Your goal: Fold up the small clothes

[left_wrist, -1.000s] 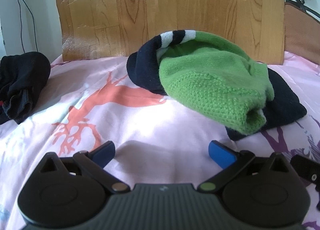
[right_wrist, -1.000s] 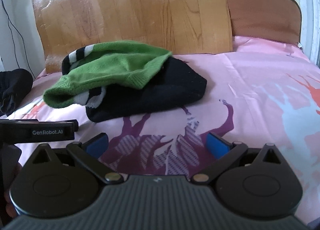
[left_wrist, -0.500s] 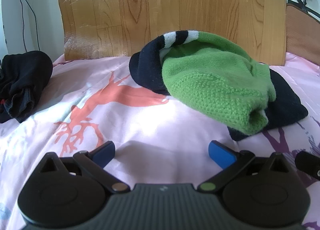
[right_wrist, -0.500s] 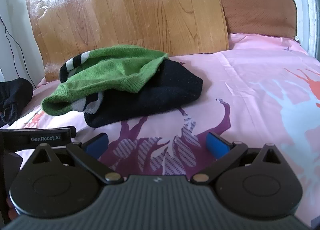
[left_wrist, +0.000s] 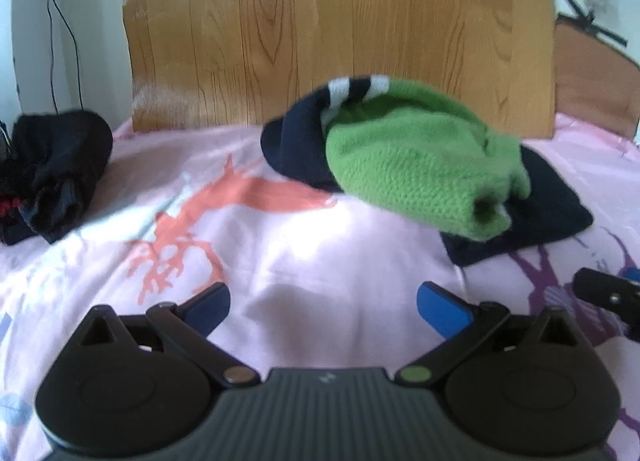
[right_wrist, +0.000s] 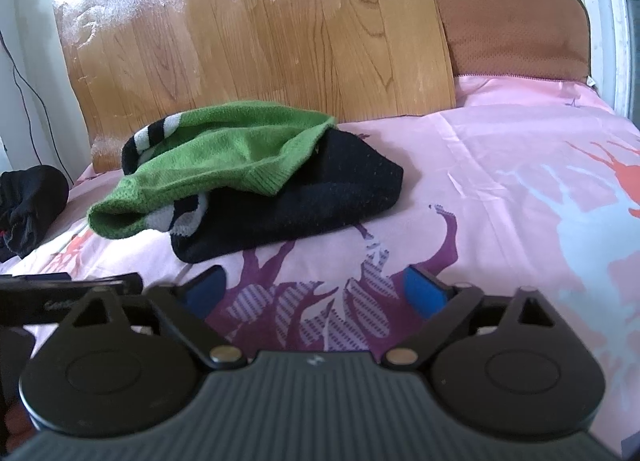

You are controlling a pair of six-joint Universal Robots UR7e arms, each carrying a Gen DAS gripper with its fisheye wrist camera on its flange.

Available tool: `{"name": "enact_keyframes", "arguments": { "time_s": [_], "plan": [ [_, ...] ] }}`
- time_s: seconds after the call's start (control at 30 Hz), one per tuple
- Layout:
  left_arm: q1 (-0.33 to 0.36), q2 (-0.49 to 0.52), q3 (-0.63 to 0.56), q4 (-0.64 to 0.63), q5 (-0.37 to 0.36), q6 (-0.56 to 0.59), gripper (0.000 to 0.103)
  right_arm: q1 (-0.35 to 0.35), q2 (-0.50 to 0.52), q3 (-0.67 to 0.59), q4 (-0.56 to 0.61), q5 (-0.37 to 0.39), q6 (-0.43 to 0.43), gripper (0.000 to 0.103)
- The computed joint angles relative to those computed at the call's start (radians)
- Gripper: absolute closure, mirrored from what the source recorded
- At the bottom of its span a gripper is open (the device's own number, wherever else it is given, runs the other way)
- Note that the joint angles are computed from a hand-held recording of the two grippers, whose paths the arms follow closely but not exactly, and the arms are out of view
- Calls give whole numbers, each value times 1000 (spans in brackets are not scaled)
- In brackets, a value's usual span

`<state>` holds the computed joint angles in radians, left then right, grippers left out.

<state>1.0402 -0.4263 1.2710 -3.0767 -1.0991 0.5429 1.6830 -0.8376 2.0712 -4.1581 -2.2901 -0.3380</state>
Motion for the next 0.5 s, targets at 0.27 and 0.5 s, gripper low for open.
{"name": "enact_keyframes", "arguments": {
  "time_s": [0.27,0.5],
  "plan": [
    [1,0,20,-63,-55,65,0,-4,-1,6,-7,13,1,43],
    [6,-5,22,-48,-70,65,0,-7,-5,12,-10,23,10,42]
  ]
}}
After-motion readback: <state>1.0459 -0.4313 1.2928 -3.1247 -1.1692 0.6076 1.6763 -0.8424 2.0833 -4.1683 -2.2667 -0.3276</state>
